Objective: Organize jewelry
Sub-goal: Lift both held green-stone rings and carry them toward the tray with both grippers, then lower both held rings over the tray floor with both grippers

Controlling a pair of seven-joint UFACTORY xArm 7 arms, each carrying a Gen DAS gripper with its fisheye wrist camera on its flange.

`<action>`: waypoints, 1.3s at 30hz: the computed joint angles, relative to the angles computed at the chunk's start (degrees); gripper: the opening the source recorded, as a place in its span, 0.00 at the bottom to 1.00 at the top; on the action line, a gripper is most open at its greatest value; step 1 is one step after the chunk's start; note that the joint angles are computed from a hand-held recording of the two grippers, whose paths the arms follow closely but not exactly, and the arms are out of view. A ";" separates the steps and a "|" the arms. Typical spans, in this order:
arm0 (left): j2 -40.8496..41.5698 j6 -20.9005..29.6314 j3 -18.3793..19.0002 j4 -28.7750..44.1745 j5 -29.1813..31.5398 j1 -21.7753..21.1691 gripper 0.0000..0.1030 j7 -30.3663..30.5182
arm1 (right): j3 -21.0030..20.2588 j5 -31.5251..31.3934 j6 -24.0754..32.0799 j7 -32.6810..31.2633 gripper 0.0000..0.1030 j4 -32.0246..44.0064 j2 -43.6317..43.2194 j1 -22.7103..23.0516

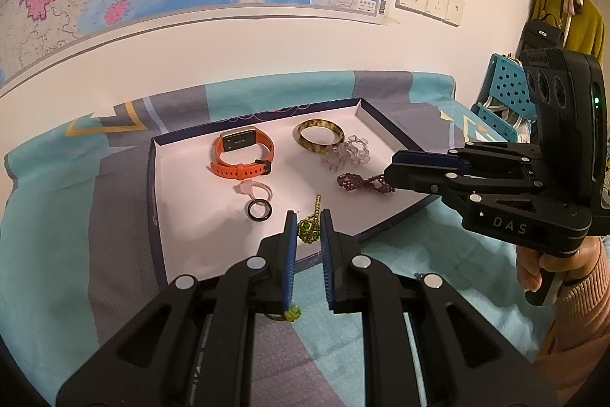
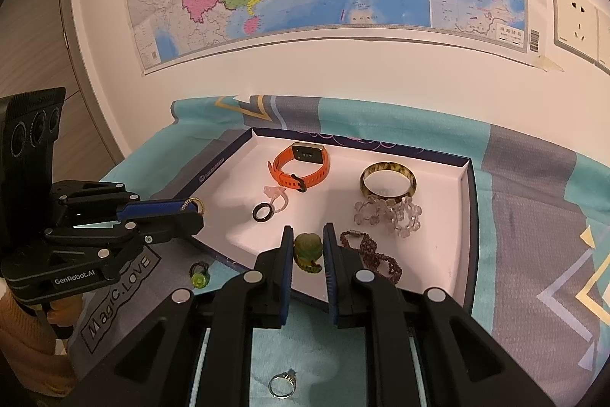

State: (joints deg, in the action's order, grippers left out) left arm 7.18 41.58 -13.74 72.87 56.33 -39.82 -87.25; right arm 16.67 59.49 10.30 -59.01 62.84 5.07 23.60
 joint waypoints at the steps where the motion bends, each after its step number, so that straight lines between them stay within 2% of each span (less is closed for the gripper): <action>1: -0.02 0.02 -0.01 -0.02 0.01 -0.03 0.12 -0.05 | 0.01 0.03 0.09 0.01 0.13 0.02 0.02 -0.02; 13: 0.22 -0.34 0.30 0.10 -0.31 0.49 0.12 0.53 | 0.12 -3.18 -0.04 2.82 0.13 1.45 1.49 -0.49; 39: 0.94 -0.51 0.81 0.77 -0.65 0.24 0.12 0.87 | 1.39 -5.32 0.13 4.55 0.13 2.24 2.31 -1.87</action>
State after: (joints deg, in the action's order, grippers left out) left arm 8.13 41.07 -12.93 73.65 55.68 -39.58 -86.37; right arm 18.06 54.18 10.43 -54.46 65.08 7.37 21.73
